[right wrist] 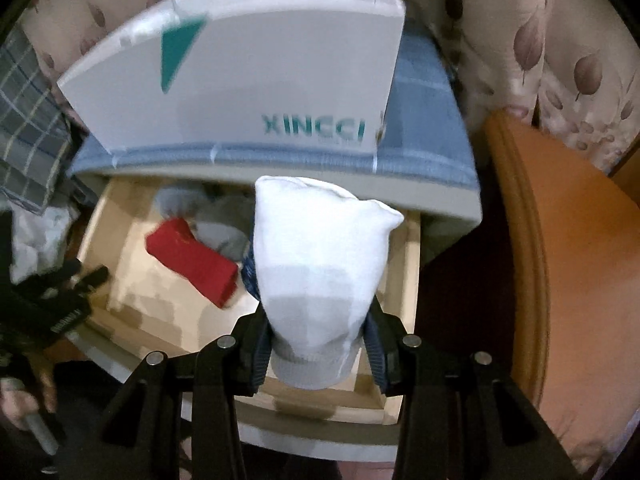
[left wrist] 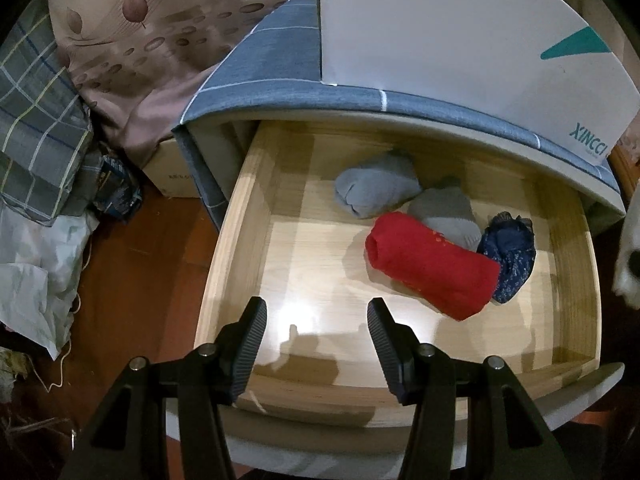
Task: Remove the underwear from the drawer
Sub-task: 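Carry the white garment with the right tool into the box and release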
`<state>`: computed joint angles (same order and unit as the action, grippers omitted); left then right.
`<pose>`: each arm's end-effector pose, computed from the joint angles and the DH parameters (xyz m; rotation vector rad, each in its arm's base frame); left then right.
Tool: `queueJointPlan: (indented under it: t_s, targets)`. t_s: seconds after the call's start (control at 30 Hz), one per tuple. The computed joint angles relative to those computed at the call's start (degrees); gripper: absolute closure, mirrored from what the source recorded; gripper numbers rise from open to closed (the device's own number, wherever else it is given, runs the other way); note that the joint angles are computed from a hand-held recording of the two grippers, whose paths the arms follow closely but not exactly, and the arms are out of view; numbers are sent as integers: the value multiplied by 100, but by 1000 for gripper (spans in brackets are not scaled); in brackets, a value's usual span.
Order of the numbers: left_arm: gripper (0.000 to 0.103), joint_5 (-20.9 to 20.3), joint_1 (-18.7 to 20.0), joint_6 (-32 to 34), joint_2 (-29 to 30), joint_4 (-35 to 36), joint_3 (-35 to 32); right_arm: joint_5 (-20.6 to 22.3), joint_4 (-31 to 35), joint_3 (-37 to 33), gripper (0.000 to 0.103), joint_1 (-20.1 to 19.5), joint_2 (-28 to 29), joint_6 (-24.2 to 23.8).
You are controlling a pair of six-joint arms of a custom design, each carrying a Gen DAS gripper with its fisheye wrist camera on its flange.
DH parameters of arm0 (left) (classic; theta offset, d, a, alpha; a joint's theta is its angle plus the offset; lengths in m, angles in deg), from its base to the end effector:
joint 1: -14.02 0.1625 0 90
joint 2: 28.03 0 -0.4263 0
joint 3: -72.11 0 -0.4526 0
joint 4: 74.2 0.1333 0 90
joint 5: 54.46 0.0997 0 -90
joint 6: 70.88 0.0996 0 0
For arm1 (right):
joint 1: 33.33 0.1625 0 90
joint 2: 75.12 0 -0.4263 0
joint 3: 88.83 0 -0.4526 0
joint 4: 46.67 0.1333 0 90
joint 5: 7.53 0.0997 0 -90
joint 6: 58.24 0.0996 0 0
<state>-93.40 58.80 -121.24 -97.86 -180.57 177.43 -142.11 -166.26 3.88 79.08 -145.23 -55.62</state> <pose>-0.2698 -0.5646 0.2081 0.0801 2.2605 -0.5425 0.3142 -0.5957 0.3312 0.3509 -2.3586 0.3539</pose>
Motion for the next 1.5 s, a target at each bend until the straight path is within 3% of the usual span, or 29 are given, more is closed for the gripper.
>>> queueJointPlan:
  t_s: [0.3,0.57,1.17,1.5]
  targets:
    - [49,13,-3,17,-2,-37,19,-64,-79,-775,66,330,284,-152]
    - [49,-2,-3,8,-21,-41,22,-167,-15,-1770,66,433,942,-334]
    - [49,-75,24,38,-72,-221,62,-222,473,-3374,66,341,2242,-372]
    - [49,-101,35,37,-66,-300,62,-235,884,-3567,64,139,2519,-40]
